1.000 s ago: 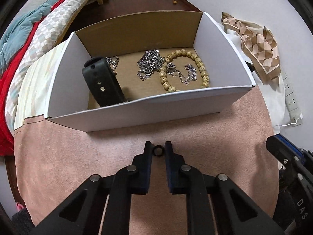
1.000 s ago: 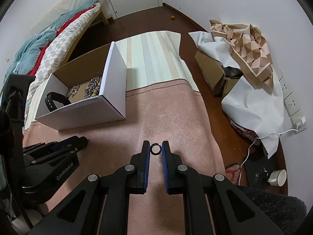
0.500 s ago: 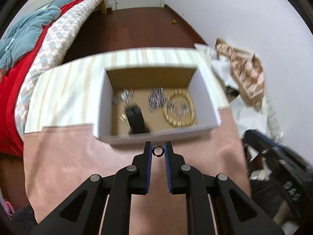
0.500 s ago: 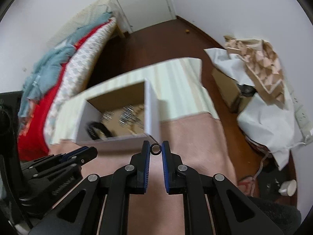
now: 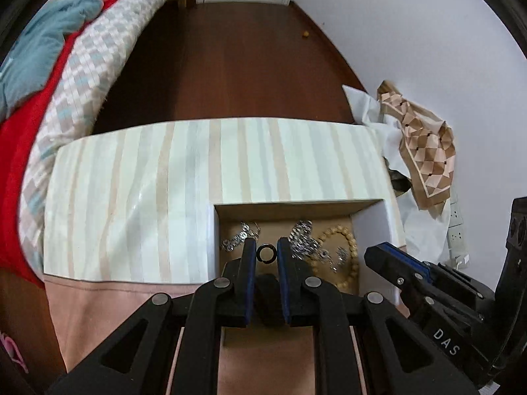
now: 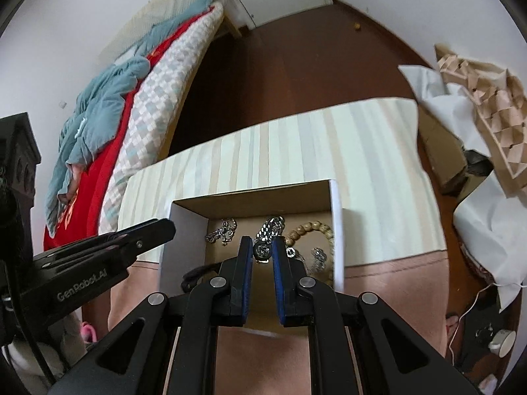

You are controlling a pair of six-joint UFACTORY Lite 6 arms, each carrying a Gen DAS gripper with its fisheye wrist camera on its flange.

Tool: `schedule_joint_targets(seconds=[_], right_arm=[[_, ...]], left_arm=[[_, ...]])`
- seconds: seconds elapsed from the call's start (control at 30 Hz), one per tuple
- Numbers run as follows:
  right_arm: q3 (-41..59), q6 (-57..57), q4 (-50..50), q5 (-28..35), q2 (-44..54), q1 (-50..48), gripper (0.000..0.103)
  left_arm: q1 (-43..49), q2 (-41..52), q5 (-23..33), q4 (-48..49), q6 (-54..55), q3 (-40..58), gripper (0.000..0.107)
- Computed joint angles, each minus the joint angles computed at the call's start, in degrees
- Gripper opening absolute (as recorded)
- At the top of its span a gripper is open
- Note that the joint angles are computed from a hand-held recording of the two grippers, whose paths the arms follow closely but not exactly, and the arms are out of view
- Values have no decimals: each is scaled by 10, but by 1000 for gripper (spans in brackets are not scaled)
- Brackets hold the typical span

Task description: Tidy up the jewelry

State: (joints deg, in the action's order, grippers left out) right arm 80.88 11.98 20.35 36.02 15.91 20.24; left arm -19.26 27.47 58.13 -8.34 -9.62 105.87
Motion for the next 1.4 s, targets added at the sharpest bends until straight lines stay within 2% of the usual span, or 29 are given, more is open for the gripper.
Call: schedule_joint_targets(seconds=[0.23,0.27,0.33,0.4,0.43,0.53,0.57,0.6,0.73,0.77,0.87,0.93,1.17,1.4], right_arm=[[59,16,-18,31,47,-5,14],[60,23,-23,35,46,-7,14],[54,36,-36,36,35,-7,19],[40,47,-48,38,15,-9,28],[32,42,-42,39,5,-13,33],[10,57,-57,47,-28,-18,36],[8,61,-66,50,-35,-18,37],[3,78,-88,58,-46,-15,42],[10,155,-201,100,-65,17,76],[15,178,-237,117,-66,33,79],[25,221,-297,157,-63,65,94],[22,251,-330,181,-70,86,101],[-8,320,-381,233,-121,132,103],[-10,373,-415,312,-202,194,103]], left_arm=[[13,97,69,-6,-5,154,14],[13,101,74,0,-9,167,18],[12,97,74,16,-19,175,33],[10,64,58,47,-35,143,54],[12,48,49,55,-37,127,56],[15,1,34,83,-51,71,58],[14,-25,24,97,-63,37,62],[12,-50,15,114,-77,7,68],[-5,-134,-9,183,-137,-95,84],[-10,-152,-10,197,-149,-117,91],[-25,-192,-6,228,-179,-170,99],[-36,-216,-3,242,-195,-202,99],[-76,-289,18,253,-227,-250,100],[-135,-360,82,270,-275,-244,100]])
